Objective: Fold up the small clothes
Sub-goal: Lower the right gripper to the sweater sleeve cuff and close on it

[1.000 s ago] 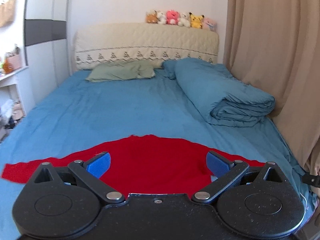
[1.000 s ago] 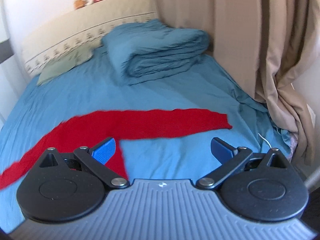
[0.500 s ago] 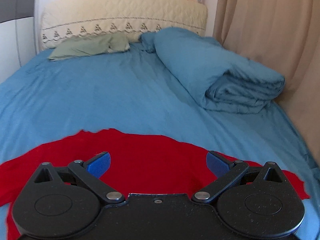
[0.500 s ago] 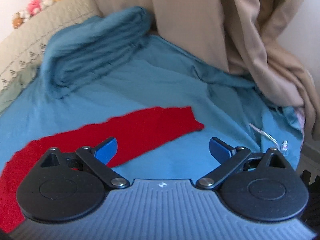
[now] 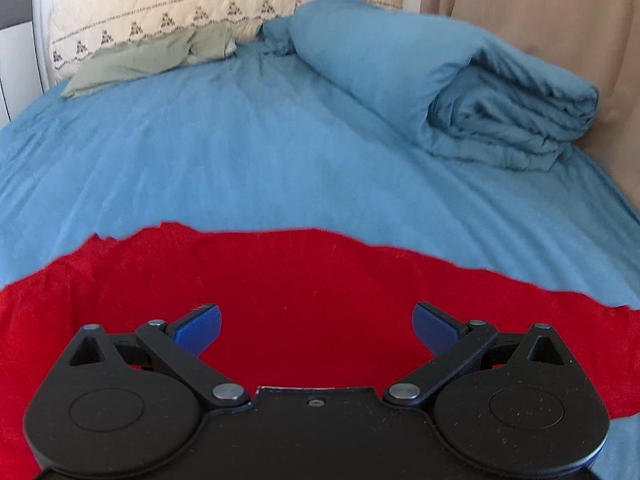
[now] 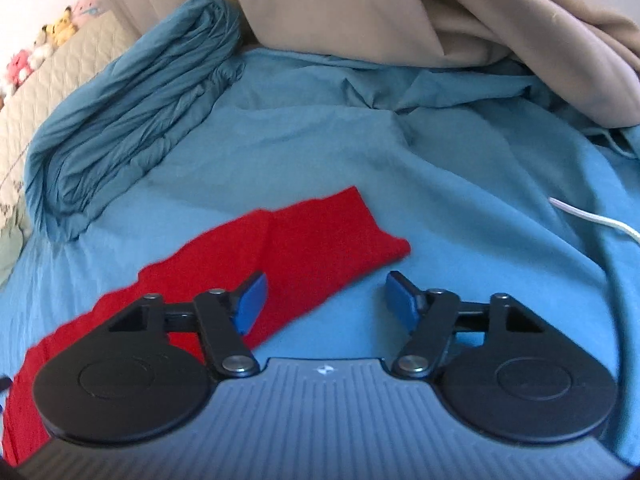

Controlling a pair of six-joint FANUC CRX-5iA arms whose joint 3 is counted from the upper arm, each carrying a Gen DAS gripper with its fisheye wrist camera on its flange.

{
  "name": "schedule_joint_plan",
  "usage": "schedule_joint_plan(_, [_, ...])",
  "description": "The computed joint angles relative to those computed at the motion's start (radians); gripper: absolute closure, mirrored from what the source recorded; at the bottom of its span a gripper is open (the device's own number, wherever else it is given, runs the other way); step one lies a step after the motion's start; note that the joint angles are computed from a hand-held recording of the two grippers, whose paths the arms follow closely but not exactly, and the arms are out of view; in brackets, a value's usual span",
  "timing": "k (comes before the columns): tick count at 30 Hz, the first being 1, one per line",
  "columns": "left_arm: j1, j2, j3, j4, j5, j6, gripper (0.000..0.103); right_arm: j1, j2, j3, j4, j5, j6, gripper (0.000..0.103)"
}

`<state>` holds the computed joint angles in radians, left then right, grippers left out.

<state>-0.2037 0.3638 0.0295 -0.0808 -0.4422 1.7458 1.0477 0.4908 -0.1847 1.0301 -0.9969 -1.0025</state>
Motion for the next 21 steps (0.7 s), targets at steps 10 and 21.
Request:
schedule_joint_plan(10, [0.016, 0.093, 0.074, -0.031, -0.054, 0.069, 0.000, -0.010, 0.052, 0.050, 0.033, -0.041, -0.015, 0.083])
schedule_joint_plan(21, [0.041, 0.081, 0.070, 0.026, -0.083, 0.000, 0.000, -0.004, 0.099, 0.205, 0.175, -0.054, 0.128, 0.083])
